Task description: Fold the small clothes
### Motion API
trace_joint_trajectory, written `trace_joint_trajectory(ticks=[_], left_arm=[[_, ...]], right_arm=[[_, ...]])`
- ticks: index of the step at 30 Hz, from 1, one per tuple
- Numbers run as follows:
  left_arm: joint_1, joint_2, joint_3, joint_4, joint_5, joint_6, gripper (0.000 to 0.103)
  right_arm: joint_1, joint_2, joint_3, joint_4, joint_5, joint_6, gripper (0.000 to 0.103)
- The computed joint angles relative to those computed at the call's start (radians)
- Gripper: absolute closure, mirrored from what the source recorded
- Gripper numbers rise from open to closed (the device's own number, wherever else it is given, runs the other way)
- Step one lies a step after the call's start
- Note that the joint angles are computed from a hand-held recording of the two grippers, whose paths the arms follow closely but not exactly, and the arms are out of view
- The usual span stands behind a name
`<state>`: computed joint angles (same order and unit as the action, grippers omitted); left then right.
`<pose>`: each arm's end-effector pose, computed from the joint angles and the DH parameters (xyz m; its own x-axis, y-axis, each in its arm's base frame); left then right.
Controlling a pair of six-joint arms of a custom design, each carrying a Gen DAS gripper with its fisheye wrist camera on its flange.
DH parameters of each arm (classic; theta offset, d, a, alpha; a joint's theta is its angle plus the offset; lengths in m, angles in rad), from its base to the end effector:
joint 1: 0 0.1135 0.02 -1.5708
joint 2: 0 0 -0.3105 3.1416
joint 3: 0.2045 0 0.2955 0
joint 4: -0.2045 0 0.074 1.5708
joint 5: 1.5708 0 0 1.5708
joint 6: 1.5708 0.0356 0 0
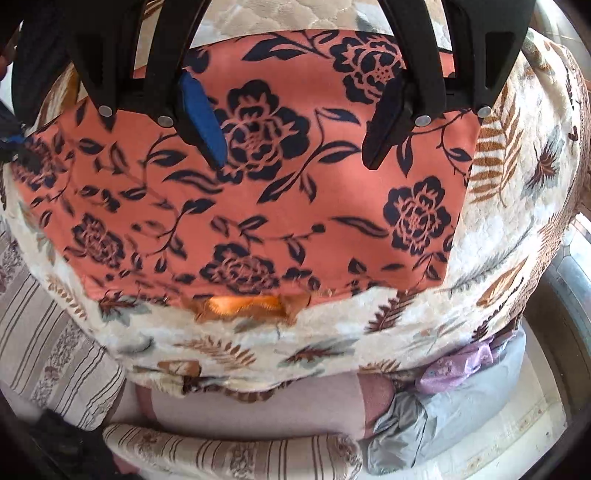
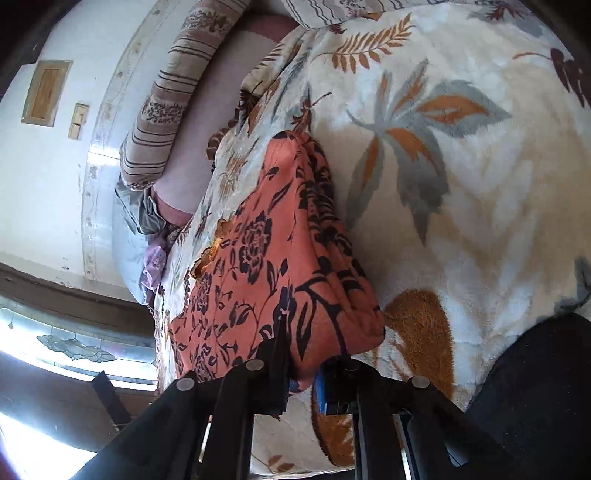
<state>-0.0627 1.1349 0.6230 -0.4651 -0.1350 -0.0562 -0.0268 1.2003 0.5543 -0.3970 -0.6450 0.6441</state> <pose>0.2315 -0.0097 0.2150 -0.8252 -0.0040 -0.5649 -0.0595 0.9950 0.0799 0.2268 0.0153 0.1882 -0.8595 0.5031 -0.0908 0.2937 0.6313 0.7177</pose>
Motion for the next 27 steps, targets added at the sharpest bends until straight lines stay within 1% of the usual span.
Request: trace_joint_trajectory(ticks=[1,3,4,5,6,7,8,9,11,12,14,17,19,22,25,26,27], left_arm=[[-0.036,0.015,0.000,0.018,-0.029,-0.003,0.027],[-0.079,0.175,0.031,-0.004,-0.046,0.020,0.027],[-0.087,0.219,0.015,0.023,-0.059,0.021,0.024],[-0.106,0.213,0.002,0.048,-0.095,0.004,0.023],[-0.115,0.198,-0.005,0.046,-0.106,-0.002,0.023],[-0.118,0.193,-0.002,0.033,-0.108,-0.013,0.023],[-0.114,0.193,0.001,0.026,-0.103,-0.013,0.023],[-0.108,0.196,0.005,0.024,-0.095,-0.005,0.023],[-0.101,0.193,0.011,0.011,-0.084,-0.003,0.022],[-0.102,0.189,0.011,0.008,-0.085,0.001,0.022],[-0.092,0.190,0.014,0.010,-0.080,0.013,0.022],[-0.100,0.200,0.007,0.022,-0.079,0.003,0.022],[-0.095,0.204,0.010,0.021,-0.073,0.007,0.022],[-0.088,0.209,0.016,0.018,-0.060,0.010,0.022],[-0.079,0.209,0.012,0.027,-0.048,0.019,0.021],[-0.074,0.208,0.009,0.031,-0.042,0.026,0.021],[-0.069,0.206,0.007,0.035,-0.036,0.029,0.020]], right_arm=[[-0.017,0.041,-0.011,0.002,-0.026,-0.001,0.088],[-0.087,0.059,-0.063,0.079,-0.133,0.048,0.085],[-0.103,0.055,-0.055,0.050,-0.143,0.029,0.081],[-0.122,0.043,-0.037,-0.005,-0.141,-0.019,0.076],[-0.143,0.023,-0.019,-0.063,-0.131,-0.068,0.071],[-0.175,0.002,-0.004,-0.119,-0.131,-0.115,0.050],[-0.220,-0.024,-0.001,-0.142,-0.155,-0.138,0.027],[-0.259,-0.036,0.011,-0.159,-0.185,-0.159,0.027],[-0.287,-0.005,0.092,-0.235,-0.171,-0.249,0.025],[-0.293,0.027,0.133,-0.243,-0.190,-0.282,0.025],[-0.277,0.125,0.223,-0.242,-0.235,-0.323,0.025],[-0.202,0.303,0.369,-0.198,-0.222,-0.341,0.025],[-0.149,0.445,0.486,-0.203,-0.194,-0.352,0.025],[-0.071,0.642,0.673,-0.274,-0.106,-0.403,0.025],[-0.020,0.772,0.791,-0.321,-0.050,-0.409,0.026],[-0.006,0.793,0.814,-0.331,-0.056,-0.432,0.031],[0.006,0.803,0.832,-0.346,-0.037,-0.456,0.041]])
